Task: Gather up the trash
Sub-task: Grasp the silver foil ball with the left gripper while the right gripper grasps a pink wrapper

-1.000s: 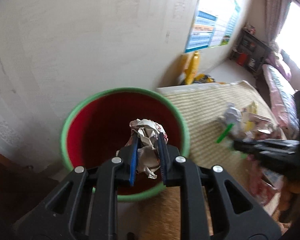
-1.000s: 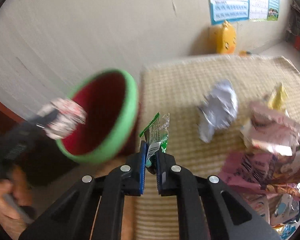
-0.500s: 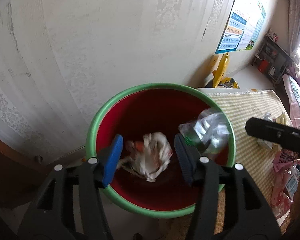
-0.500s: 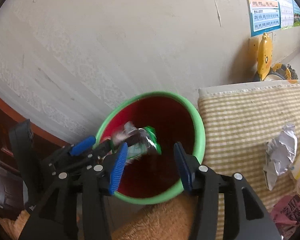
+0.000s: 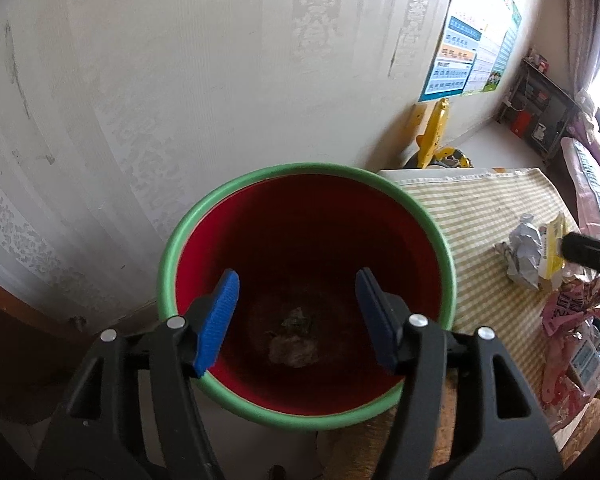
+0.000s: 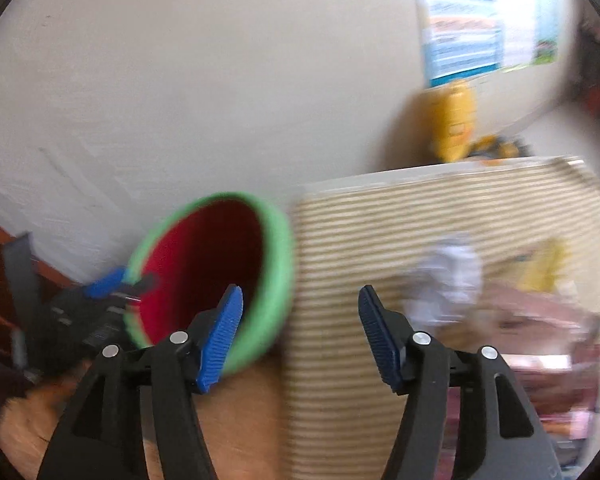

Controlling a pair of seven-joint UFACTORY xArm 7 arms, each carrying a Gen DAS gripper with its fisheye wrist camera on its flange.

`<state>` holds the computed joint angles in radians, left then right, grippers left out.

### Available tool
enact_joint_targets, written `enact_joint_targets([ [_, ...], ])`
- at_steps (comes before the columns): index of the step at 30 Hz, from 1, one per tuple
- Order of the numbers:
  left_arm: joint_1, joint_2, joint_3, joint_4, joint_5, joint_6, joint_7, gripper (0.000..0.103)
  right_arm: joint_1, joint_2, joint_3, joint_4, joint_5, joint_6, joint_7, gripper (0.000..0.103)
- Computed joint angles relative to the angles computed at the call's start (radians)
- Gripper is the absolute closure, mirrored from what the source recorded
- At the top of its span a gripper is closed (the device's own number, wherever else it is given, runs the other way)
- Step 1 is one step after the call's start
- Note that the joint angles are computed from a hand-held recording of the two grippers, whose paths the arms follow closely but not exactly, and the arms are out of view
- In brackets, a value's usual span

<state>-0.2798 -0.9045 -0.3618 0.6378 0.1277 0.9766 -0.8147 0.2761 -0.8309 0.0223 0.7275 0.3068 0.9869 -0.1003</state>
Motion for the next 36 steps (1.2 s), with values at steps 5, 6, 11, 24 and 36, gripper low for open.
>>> enact_joint_targets([
  [5,-0.012,0.043,-0.024,0.037,-0.001,-0.017,-0.004,0.043,-0.147,0.006,0.015,0.025,-0.271,0.048,-0.09,0.022],
  [6,-0.016,0.055,-0.032,0.05,0.0,-0.021,-0.004,0.041,-0.162,0.025,0.014,0.033,-0.315,0.059,-0.124,0.02],
  [11,-0.034,0.097,-0.054,0.094,0.014,-0.025,0.0,0.04,-0.197,0.114,0.003,0.031,-0.394,0.082,-0.23,0.02],
  [24,-0.056,0.182,-0.1,0.181,0.062,-0.003,-0.012,0.036,-0.222,0.091,-0.038,-0.02,-0.34,0.124,-0.339,0.082],
  [36,-0.086,0.35,-0.129,0.271,0.107,-0.095,-0.038,0.036,-0.296,-0.081,-0.149,-0.056,-0.176,0.115,-0.305,0.097],
])
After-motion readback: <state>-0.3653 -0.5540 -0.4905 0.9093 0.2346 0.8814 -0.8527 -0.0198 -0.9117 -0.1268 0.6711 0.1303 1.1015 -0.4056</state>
